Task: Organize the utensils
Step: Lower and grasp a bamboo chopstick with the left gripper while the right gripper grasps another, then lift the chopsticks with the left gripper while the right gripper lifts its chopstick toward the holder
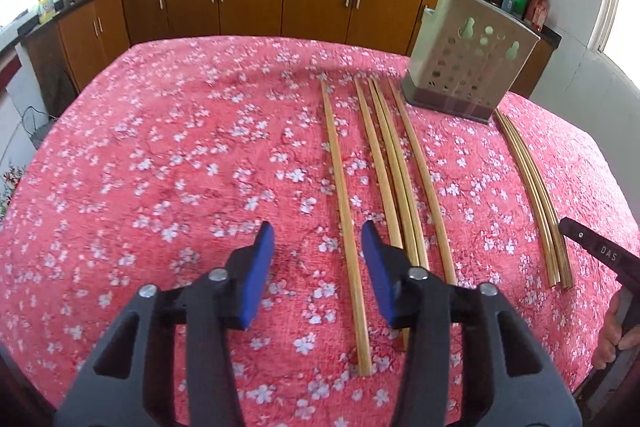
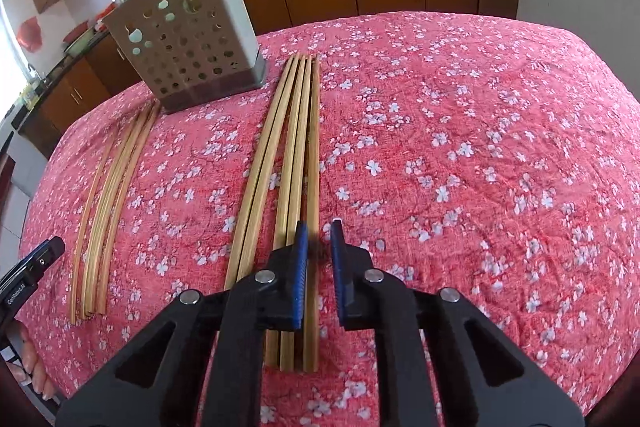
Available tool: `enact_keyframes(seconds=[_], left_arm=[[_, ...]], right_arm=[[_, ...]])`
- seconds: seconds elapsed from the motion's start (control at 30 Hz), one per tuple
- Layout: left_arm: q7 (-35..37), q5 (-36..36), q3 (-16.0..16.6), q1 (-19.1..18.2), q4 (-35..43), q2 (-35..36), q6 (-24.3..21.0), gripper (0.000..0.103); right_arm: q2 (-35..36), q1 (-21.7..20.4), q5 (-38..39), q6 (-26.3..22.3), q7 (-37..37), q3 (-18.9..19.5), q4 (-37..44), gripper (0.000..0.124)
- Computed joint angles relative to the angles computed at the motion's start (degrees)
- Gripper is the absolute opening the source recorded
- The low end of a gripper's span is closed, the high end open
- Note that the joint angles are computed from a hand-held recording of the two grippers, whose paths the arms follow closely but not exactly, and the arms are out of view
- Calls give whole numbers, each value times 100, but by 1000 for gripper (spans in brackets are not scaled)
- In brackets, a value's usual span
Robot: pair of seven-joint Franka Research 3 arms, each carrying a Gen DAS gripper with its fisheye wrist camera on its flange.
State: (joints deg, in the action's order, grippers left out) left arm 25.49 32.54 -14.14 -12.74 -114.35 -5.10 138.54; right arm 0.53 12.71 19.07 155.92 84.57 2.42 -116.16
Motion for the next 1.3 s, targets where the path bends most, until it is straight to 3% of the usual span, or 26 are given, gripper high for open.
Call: enact_keyframes(seconds=[0.07, 0.2, 0.33, 0.47, 0.73, 0.83, 1.07, 1.3], left_arm=[[76, -68, 13, -6, 27, 50, 48, 41], [239, -146, 25, -29, 110, 167, 111, 38], [472, -358, 44, -65, 228, 316, 54, 19], [511, -236, 26, -124, 317, 421, -97, 10], [717, -179, 235, 25, 736, 768, -240, 8], [769, -166, 306, 89, 809, 874, -91, 8], [612, -1, 361, 161, 589, 809, 388, 10], [543, 170, 308, 98, 648, 778, 76, 10]], right_arm=[[48, -27, -368, -48, 300, -35, 50, 10], [-14, -41, -237, -13, 50, -27, -36, 10], [43, -53, -615, 171, 475, -40, -56, 8], [24, -61, -561, 210, 358, -42, -94, 8], [426, -140, -1146, 291, 889, -199, 332, 8], [693, -174, -1271, 333, 1063, -269, 615, 8], [843, -226, -1059, 619, 811, -252, 661, 8], [604, -249, -792, 646, 509, -204, 370, 9]])
